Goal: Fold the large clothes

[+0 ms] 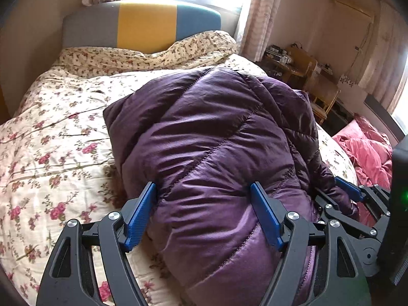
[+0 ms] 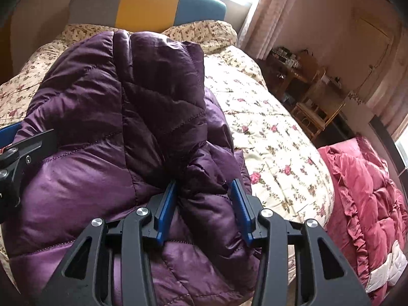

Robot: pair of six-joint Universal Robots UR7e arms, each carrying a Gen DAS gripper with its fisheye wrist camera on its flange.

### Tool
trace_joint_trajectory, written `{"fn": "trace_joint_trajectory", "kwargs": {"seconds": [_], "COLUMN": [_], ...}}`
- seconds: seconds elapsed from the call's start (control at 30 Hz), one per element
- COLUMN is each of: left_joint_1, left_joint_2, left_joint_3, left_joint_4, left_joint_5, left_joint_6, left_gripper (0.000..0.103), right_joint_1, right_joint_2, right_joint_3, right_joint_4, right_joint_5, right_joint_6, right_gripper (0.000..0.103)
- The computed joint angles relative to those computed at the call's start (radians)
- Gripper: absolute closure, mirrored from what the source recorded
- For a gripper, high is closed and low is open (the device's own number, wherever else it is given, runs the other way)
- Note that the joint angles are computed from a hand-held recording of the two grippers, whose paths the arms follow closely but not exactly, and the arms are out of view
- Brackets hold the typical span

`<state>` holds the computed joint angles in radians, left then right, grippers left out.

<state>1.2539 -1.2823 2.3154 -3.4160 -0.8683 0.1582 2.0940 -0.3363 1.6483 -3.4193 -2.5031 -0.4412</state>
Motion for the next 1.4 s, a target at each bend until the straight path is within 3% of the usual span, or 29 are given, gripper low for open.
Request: {"fn": "trace_joint_trajectory", "kwargs": {"seconds": [0.47, 0.53, 0.6, 0.67, 0.93, 1.0, 1.17, 1.23, 1.4], "left_joint_1": [0.019, 0.023, 0.026, 0.030, 0.062, 0.070, 0.066, 0.091, 0.173], "left_joint_2": [0.092, 0.099, 0.095, 0.077, -0.026, -0.037, -0.073, -0.100, -0.104], "left_joint_3": [-0.054, -0.056, -0.055, -0.051, 0.005, 0.017, 0.093, 0.098, 0.054], "left_joint_4": [-0.015, -0.022, -0.021, -0.012, -0.012, -0.018, -0.138, -0.092, 0.027], "left_joint_5": [-0.020, -0.022, -0.026, -0.038, -0.052, -0.058, -0.029, -0.060, -0.251], "left_joint_6": [0.049, 0.051, 0.063, 0.062, -0.067, -0.086, -0.135, -0.177, -0.265], "left_gripper": [0.028, 0.028, 0.028, 0.027, 0.016, 0.015, 0.016, 0.016, 0.016], "right_joint_1": [-0.071, -0.077, -0.085, -0.095, -0.098, -0.100, -0.105, -0.106, -0.110], "right_joint_2": [-0.018, -0.022, -0.033, -0.052, -0.066, -0.073, -0.076, -0.079, -0.086], "right_joint_3": [0.007, 0.008, 0.009, 0.016, 0.027, 0.035, 0.044, 0.048, 0.055], "right_joint_4": [0.061, 0.057, 0.064, 0.091, 0.118, 0.126, 0.119, 0.121, 0.133], "right_joint_5": [0.089, 0.092, 0.091, 0.108, 0.134, 0.151, 0.181, 0.193, 0.221], "right_joint_6": [0.085, 0.090, 0.102, 0.123, 0.157, 0.170, 0.164, 0.164, 0.168], "right_gripper": [0.056, 0.046, 0.024, 0.017, 0.018, 0.022, 0.029, 0.029, 0.037]}}
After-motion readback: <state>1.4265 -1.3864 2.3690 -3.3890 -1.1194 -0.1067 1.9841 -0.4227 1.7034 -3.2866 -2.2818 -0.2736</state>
